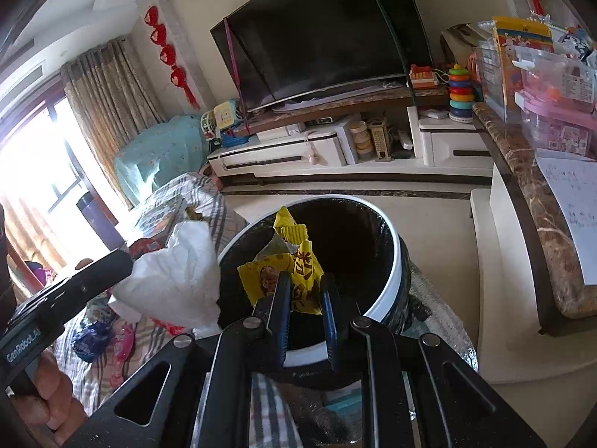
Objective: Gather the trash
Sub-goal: 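Carry the tissue and yellow snack bag over the black bin and open both tools, then move both open tools from the bin back over the table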
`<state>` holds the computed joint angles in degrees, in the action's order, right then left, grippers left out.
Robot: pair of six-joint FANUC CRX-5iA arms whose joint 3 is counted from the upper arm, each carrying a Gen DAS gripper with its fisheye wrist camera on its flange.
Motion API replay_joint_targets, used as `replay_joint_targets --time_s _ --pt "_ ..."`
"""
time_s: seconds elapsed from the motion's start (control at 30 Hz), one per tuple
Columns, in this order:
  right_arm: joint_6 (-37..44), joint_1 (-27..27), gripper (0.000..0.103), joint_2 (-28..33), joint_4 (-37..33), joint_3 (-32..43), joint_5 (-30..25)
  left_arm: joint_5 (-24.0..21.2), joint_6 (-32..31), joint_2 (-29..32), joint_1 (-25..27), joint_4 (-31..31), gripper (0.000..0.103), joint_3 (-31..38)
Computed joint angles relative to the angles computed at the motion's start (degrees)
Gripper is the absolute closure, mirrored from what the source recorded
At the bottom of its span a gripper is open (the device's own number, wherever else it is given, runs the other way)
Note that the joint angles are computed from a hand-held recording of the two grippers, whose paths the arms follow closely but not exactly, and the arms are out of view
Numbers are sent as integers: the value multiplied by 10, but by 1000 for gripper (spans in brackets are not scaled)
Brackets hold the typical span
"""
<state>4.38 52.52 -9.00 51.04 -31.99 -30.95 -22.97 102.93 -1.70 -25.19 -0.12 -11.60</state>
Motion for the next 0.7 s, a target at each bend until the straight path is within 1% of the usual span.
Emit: replay_joint_targets --time_s 0.13,0.3,0.37,0.4,0.43,0.47,0.5,0.53,0.57,0.6,0.67,0.7 --pt "28 -9 87 18 -26 16 2 8 -11 28 8 19 103 12" --pt "73 -24 87 43 -69 41 4 5 -23 62 17 43 103 33" --pt "87 -27 83 51 -81 50 4 -6 -22 73 19 46 103 44" --pt "90 -28 82 55 -84 54 1 -11 -23 79 21 50 99 48" --pt "97 -29 78 57 -91 57 4 -16 -21 82 22 49 93 53" --pt "106 -30 73 59 -101 62 4 -27 -3 85 21 32 86 63" --pt "107 -31 65 61 -104 63 4 -28 13 84 21 20 73 65" --pt "106 -31 60 61 -104 64 4 -29 23 82 20 12 63 66" --pt "108 -30 56 61 -107 64 3 -31 33 80 19 4 60 67" --pt "109 -30 49 60 -112 64 4 -29 38 76 19 1 59 62" --pt "107 -28 48 58 -114 64 2 -39 59 71 14 -19 55 63" --pt "103 -27 45 56 -112 62 3 -43 69 67 12 -27 50 61"
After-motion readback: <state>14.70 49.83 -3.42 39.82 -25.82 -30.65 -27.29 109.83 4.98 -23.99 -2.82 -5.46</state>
